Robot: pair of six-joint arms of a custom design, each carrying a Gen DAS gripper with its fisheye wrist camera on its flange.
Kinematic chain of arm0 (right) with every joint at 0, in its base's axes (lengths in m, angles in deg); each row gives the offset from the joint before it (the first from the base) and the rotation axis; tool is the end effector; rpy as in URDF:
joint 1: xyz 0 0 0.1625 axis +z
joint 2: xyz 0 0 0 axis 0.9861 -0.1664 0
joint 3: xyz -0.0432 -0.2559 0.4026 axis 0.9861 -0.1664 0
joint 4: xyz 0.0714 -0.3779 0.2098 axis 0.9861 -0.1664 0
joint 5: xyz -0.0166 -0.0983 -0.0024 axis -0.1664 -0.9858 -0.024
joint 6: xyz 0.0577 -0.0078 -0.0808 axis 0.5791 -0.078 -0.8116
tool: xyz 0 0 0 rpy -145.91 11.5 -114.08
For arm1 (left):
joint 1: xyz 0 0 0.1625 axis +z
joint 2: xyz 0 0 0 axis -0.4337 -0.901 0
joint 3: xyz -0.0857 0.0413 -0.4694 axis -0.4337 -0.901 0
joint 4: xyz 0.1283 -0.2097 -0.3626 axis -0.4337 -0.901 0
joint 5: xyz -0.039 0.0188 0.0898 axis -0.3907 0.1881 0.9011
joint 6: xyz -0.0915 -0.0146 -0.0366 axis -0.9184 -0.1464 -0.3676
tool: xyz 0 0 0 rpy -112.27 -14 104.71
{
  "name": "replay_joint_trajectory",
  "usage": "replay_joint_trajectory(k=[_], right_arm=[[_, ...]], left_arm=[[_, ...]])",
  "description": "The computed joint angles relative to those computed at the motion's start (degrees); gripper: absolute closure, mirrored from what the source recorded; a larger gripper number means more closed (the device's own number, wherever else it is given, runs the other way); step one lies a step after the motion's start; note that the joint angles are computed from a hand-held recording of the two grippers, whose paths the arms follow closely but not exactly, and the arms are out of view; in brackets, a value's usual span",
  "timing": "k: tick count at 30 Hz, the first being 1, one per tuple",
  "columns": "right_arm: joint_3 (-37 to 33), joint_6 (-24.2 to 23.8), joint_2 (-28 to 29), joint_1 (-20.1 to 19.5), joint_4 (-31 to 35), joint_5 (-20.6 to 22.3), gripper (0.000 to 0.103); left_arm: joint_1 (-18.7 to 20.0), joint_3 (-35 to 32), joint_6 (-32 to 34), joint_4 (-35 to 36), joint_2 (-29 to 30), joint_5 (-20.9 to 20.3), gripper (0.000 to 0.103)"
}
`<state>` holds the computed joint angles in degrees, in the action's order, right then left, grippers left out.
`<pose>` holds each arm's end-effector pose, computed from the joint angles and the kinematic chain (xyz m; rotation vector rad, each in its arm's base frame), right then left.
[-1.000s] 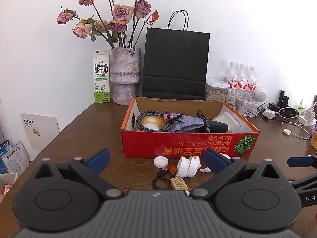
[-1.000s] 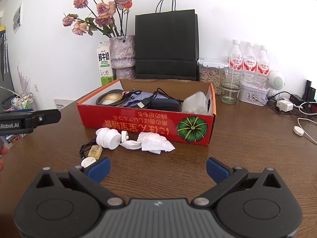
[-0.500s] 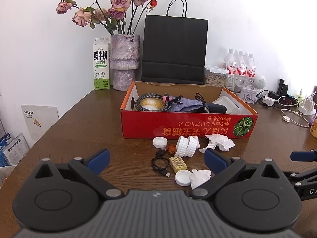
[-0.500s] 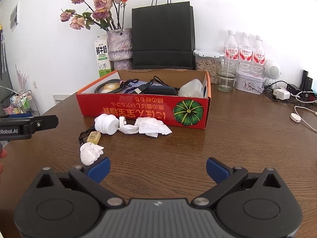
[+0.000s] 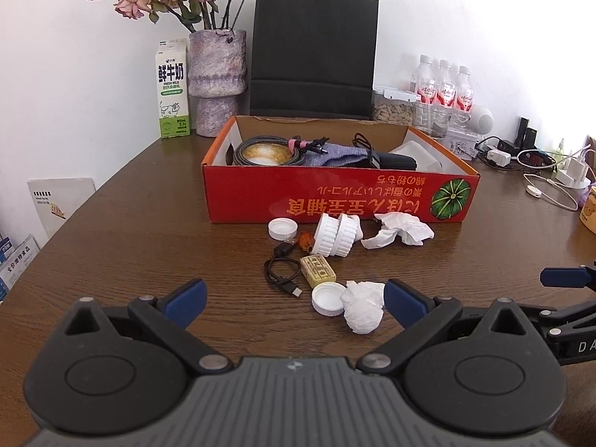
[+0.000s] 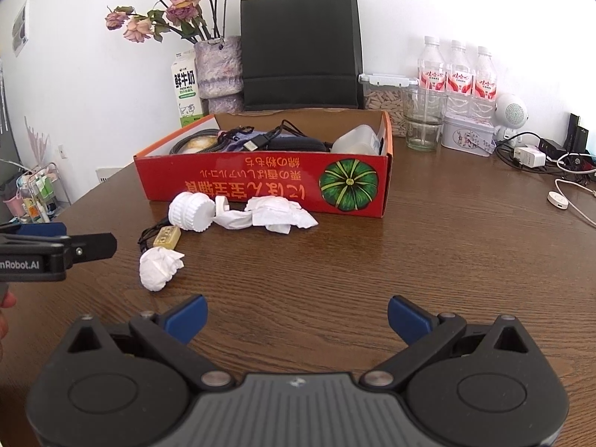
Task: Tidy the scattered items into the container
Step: 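Reach the left gripper to the white tissue and close on it, then lift the tissue with the left gripper while the right gripper grasps a white bottle cap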
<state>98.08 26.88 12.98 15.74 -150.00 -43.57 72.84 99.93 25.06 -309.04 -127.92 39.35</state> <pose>0.1779 -0.5327 0.0671 1.1141 -2.4438 0.7978 -0.1022 -0.4448 0.1508 0.1437 2.0004 -1.2255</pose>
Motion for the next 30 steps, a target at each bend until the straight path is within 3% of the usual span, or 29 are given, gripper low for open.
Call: replay_joint_trajectory(k=[9, 13, 17, 21, 22, 30], right_arm=[[-0.8, -0.2, 0.6, -0.2, -0.2, -1.7, 0.000], [-1.0, 0.0, 0.6, -0.4, 0.0, -2.0, 0.000], [-1.1, -0.1, 0.7, -0.4, 0.4, -2.1, 0.000], [-1.2, -0.3, 0.7, -0.4, 0.7, -2.1, 0.000], [-1.2, -0.3, 0.7, -0.4, 0.7, -2.2, 0.000], [-1.8, -0.6, 1.3, 0.3, 1.3, -2.6, 0.000]], left_arm=[[3.2, -4.5, 1.1, 4.7, 2.2, -3.3, 0.002], [3.7, -5.0, 0.2, 7.3, 2.2, -4.7, 0.028], [3.9, -5.3, 0.3, 8.3, 2.6, -5.5, 0.036], [4.0, -5.6, -0.4, 10.3, 2.6, -5.9, 0.072], [4.0, -5.4, -0.6, 10.6, 2.4, -6.2, 0.077], [2.5, -2.7, 0.5, 5.9, 1.3, -7.0, 0.080]])
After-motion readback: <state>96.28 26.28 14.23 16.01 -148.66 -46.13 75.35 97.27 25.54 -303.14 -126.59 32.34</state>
